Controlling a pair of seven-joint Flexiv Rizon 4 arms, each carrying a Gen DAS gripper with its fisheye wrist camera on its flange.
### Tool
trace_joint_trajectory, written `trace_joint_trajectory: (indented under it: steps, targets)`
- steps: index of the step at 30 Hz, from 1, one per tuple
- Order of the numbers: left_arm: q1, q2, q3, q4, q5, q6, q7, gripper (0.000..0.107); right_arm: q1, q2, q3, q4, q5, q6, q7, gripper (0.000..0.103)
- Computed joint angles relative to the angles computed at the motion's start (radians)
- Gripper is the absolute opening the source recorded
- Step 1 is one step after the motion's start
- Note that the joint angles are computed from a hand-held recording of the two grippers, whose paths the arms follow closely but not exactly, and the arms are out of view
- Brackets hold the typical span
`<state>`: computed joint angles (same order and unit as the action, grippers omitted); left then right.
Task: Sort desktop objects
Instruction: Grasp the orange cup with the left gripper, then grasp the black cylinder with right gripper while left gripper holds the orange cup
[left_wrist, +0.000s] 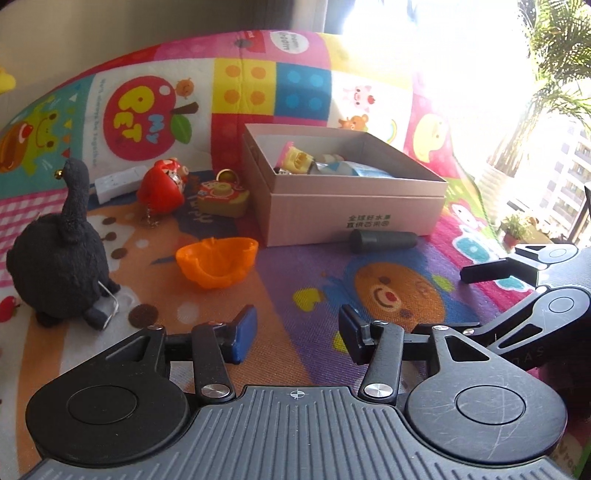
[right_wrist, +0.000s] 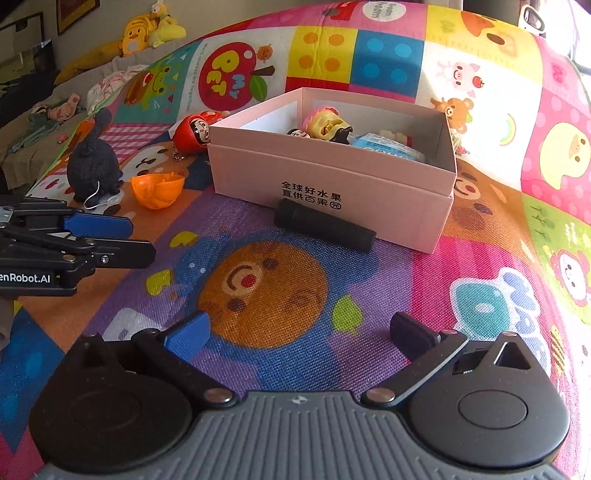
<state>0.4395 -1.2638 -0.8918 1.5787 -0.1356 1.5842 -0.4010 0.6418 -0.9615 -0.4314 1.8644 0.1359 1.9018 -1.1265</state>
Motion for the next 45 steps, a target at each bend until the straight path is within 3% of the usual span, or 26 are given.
trace_joint_trajectory:
  steps: [3, 9, 14, 16, 20, 21, 26, 32, 36, 39, 45]
  targets:
    - [-0.022, -0.030, -0.005, -0.034, 0.013, 0.095, -0.033, 0.086, 0.000, -0.002, 0.000, -0.001, 0.004, 0.003, 0.002, 0.103]
    - [-0.098, -0.037, 0.050, -0.164, -0.022, 0.032, -0.144, 0.091, 0.010, -0.008, -0.009, 0.000, 0.014, 0.008, 0.001, 0.103]
    - [-0.196, -0.042, 0.129, -0.261, -0.057, 0.032, -0.184, 0.087, 0.014, -0.008, -0.011, 0.000, 0.018, 0.007, 0.000, 0.103]
    - [-0.225, -0.048, 0.153, -0.294, -0.060, 0.040, -0.190, 0.082, 0.014, -0.008, -0.012, 0.000, 0.018, 0.007, 0.000, 0.103]
    - [-0.252, -0.049, 0.189, -0.331, -0.069, 0.021, -0.197, 0.063, 0.014, -0.008, -0.011, 0.001, 0.019, 0.008, 0.000, 0.103]
    - [-0.252, -0.049, 0.189, -0.332, -0.070, 0.016, -0.194, 0.063, 0.014, -0.007, -0.010, 0.001, 0.019, 0.008, -0.001, 0.103]
    - [-0.213, -0.040, 0.154, -0.280, -0.058, 0.022, -0.167, 0.063, 0.014, -0.007, -0.011, 0.000, 0.018, 0.007, -0.002, 0.103]
    - [-0.053, 0.003, 0.053, -0.062, -0.006, -0.010, -0.082, 0.063, -0.050, 0.037, 0.046, -0.013, -0.046, -0.051, -0.007, 0.103]
    - [0.024, 0.009, 0.015, 0.040, 0.028, 0.017, -0.041, 0.068, 0.045, -0.016, -0.095, -0.055, -0.003, -0.103, 0.076, 0.103]
    - [0.050, -0.008, -0.011, 0.055, 0.037, 0.018, -0.029, 0.081, 0.022, -0.021, -0.088, -0.104, -0.001, -0.152, 0.180, 0.103]
    - [0.062, -0.022, -0.030, 0.047, 0.023, -0.011, -0.027, 0.091, 0.062, -0.093, -0.181, -0.181, -0.017, -0.234, 0.368, 0.103]
